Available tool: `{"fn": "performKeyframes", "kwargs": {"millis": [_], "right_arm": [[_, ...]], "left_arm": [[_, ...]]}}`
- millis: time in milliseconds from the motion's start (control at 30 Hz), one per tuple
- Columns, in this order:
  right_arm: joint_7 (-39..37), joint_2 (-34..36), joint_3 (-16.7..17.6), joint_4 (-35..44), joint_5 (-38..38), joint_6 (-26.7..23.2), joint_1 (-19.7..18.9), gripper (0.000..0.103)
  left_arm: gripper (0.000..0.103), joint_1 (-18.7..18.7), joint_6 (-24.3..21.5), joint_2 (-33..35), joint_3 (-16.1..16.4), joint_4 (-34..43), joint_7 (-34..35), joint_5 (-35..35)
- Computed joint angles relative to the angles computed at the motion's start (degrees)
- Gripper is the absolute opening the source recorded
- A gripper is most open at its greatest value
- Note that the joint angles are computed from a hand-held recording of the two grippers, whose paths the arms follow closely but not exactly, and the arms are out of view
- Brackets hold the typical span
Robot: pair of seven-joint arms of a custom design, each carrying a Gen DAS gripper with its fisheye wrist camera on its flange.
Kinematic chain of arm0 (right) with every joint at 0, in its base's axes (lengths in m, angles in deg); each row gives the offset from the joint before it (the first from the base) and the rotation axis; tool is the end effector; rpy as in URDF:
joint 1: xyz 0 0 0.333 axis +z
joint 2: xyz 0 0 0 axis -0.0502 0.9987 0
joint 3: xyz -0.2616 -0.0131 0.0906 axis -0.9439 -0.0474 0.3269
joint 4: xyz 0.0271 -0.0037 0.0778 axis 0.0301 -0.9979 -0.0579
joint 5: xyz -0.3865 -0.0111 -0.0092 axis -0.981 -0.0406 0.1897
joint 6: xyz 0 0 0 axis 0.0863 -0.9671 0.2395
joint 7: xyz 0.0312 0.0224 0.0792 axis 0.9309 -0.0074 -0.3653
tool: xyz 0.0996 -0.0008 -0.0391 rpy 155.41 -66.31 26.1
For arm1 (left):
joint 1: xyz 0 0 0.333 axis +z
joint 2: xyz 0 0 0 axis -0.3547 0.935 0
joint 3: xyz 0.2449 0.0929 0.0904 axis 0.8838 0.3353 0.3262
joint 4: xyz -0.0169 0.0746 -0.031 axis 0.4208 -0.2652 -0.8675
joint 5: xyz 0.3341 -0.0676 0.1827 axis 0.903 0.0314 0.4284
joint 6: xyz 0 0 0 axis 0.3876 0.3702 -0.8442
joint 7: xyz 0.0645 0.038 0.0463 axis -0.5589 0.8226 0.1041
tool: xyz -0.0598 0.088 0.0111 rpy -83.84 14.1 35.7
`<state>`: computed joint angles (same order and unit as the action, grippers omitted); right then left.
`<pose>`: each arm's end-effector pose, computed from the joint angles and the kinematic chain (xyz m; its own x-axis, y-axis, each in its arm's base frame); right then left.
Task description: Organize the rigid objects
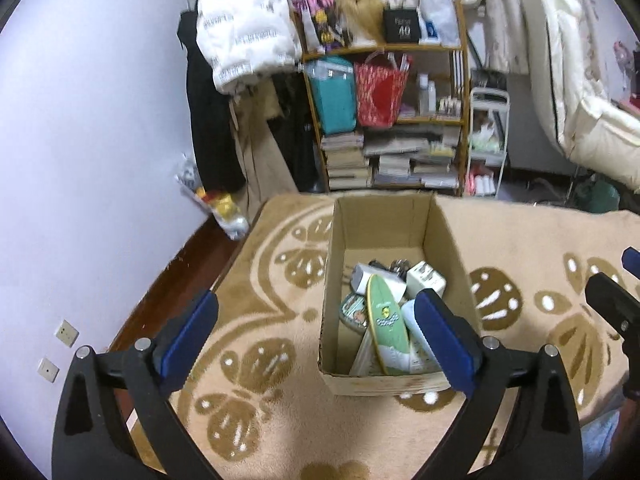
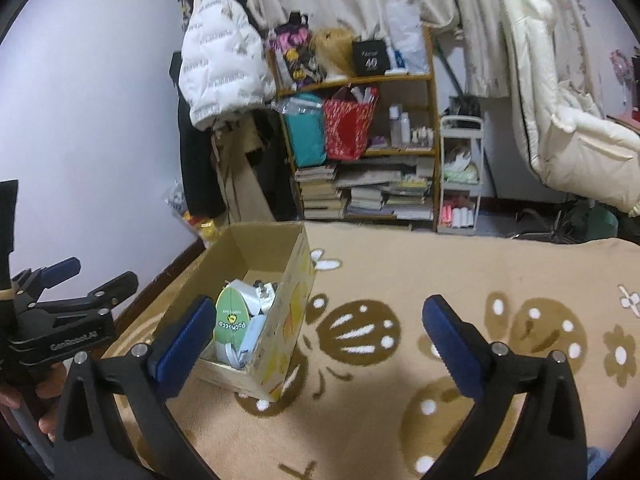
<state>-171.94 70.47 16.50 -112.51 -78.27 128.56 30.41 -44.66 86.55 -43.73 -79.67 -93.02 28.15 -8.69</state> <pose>0.4376 0.3904 0.5440 -0.4385 -0.8779 -0.1921 -0.4109 0.3859 -0.8260 0.5939 -0.4117 0.5464 -0.5047 -0.8464 -0.1700 -0.4639 0.4319 -0.7735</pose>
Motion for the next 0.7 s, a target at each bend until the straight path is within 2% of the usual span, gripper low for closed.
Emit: {"fn": "performKeyframes", "kwargs": {"millis": [233, 433, 567, 633, 700], "right_arm": [[4.81, -3.23, 2.71, -2.57, -4.28, -4.77, 1.71, 0.103], [8.68, -3.64, 4.52, -4.02, -8.19, -8.54, 3.24, 0.103], [7.43, -2.27, 4.89, -3.12, -7.37, -11.98, 4.43, 0.103], [7.67, -1.94, 4.81, -3.03, -7.29, -12.78, 5.04, 0.103], [8.47, -1.57, 4.82, -3.03, -7.64, -13.04, 5.58, 0.103]], "left_arm": [[0.098, 2.75, 10.53, -9.67, -0.94, -13.57, -2.93, 0.45], [0.099, 3.99, 18.7, -16.61, -0.39, -23.71, -8.08, 4.31], [0.099, 4.92, 21.87, -19.65, -0.23, -28.81, -11.35, 6.52], [0.099, 4.48, 22.71, -20.16, 0.79, -29.84, -15.26, 10.84], [0.099, 4.77, 22.46, -20.2, 0.56, -30.17, -16.52, 12.01]]}}
